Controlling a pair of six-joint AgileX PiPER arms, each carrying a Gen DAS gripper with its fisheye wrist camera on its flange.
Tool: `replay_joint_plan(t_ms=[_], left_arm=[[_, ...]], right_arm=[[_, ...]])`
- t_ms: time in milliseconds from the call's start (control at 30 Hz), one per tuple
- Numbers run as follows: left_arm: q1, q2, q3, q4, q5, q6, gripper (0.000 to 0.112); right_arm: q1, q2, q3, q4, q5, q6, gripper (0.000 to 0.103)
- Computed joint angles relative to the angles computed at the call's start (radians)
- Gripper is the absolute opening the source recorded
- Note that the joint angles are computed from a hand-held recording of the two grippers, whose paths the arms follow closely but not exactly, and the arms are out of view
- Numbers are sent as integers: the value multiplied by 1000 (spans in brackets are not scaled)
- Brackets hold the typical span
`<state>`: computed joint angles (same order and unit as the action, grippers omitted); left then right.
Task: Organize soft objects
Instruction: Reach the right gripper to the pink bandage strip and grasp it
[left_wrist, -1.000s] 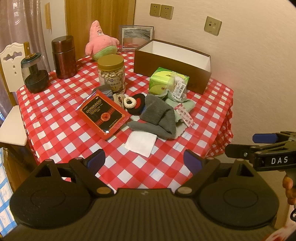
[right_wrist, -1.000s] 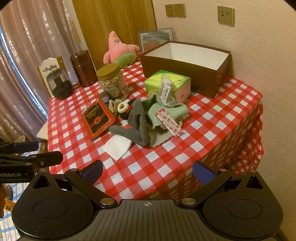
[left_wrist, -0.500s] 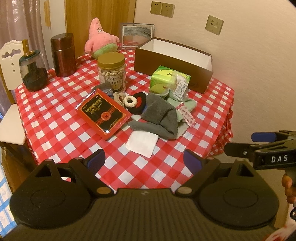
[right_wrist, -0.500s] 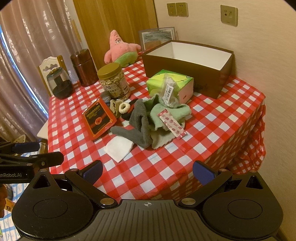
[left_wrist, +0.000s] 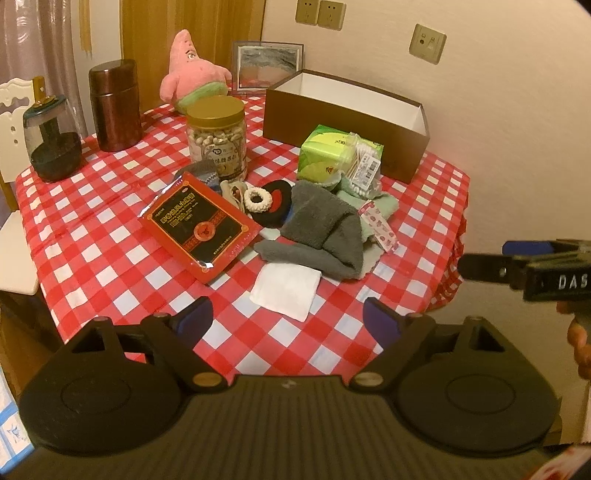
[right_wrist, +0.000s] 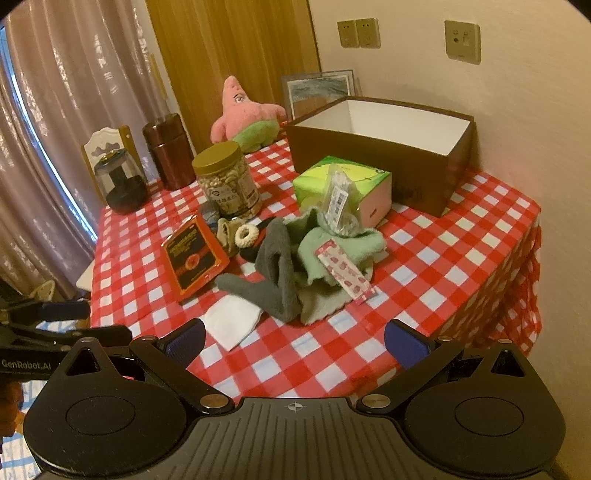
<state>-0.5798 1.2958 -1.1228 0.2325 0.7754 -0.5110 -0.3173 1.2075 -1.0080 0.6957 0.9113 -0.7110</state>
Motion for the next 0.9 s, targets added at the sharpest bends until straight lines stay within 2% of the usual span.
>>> replay_joint_plan(t_ms=[100, 300, 500, 733, 900], left_arm=[[4, 25, 3, 9, -25, -4, 85], [3, 122, -16, 35, -70, -38, 84], [-2, 235, -57, 63, -96, -118, 82], [-29, 346, -115, 122, -83, -259, 81], [-51, 395, -146, 171, -60, -373, 80]], right_arm=[[-14, 47, -16, 28, -6, -44, 95], [-22, 169, -66, 41, -32, -139, 93], [-36, 324, -144, 91, -30, -305, 78], [-36, 496, -280, 103, -2, -437, 64], [-13, 583, -329, 98, -42, -567, 56]])
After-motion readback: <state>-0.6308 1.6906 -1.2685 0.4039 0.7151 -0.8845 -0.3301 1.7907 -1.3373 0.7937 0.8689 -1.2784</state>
